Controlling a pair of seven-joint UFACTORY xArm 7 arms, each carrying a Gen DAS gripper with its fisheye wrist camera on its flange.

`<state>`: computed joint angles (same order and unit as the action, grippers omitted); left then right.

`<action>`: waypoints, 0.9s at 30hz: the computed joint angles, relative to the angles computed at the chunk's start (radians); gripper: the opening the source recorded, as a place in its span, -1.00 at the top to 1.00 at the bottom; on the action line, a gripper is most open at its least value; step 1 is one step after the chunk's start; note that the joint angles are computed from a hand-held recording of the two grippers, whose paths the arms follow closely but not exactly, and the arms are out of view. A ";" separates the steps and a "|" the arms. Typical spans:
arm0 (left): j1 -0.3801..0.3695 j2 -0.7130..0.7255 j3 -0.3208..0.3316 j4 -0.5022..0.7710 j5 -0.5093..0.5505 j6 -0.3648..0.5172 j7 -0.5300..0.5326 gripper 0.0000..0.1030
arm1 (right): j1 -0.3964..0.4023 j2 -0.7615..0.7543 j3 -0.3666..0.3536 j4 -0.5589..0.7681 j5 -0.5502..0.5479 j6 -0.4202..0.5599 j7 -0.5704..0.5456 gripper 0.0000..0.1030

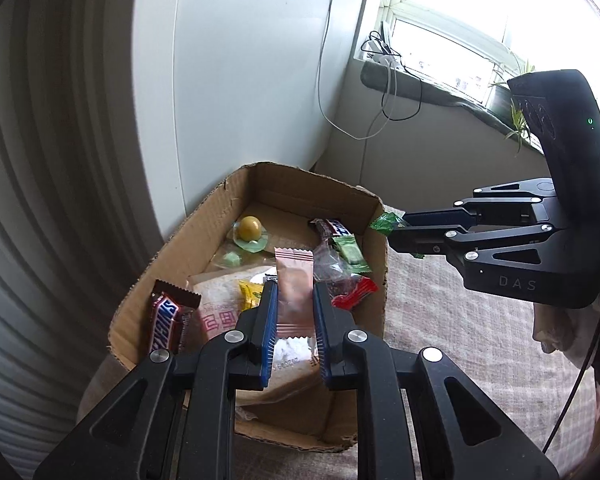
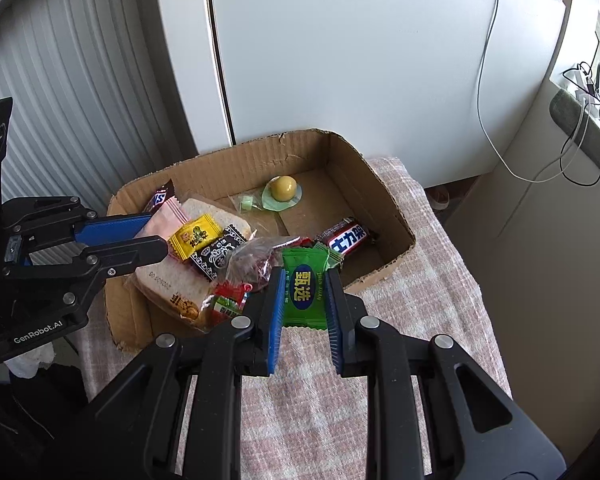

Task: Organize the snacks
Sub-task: 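Carry the dark-green candy and pink candy in both tools over the box, then open both tools to release the dark-green and pink candies into the box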

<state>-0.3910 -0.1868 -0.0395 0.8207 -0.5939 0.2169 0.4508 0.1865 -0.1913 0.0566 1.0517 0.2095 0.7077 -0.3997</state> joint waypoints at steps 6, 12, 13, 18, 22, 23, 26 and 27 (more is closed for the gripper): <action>0.002 0.017 0.010 0.016 -0.033 0.002 0.046 0.69 | 0.006 0.062 0.022 0.049 -0.025 -0.008 0.047 0.61; 0.017 0.036 0.005 0.036 -0.048 0.006 0.068 0.69 | 0.005 0.097 0.026 0.076 -0.039 -0.009 0.087 0.61; 0.019 0.039 0.004 0.040 -0.054 0.008 0.074 0.69 | 0.004 0.100 0.027 0.077 -0.046 -0.012 0.096 0.61; 0.029 0.043 -0.003 0.047 -0.078 0.010 0.099 0.69 | 0.001 0.108 0.024 0.079 -0.036 -0.018 0.107 0.60; 0.035 0.037 -0.007 0.041 -0.081 0.011 0.100 0.68 | 0.000 0.116 0.025 0.087 -0.035 -0.014 0.109 0.59; 0.036 0.037 -0.008 0.041 -0.077 0.012 0.098 0.68 | 0.001 0.117 0.027 0.088 -0.039 -0.013 0.110 0.59; 0.042 0.035 -0.010 0.042 -0.062 0.015 0.087 0.66 | 0.002 0.112 0.030 0.086 -0.055 -0.023 0.121 0.52; 0.044 0.035 -0.011 0.043 -0.055 0.018 0.081 0.66 | 0.002 0.112 0.030 0.086 -0.055 -0.024 0.123 0.48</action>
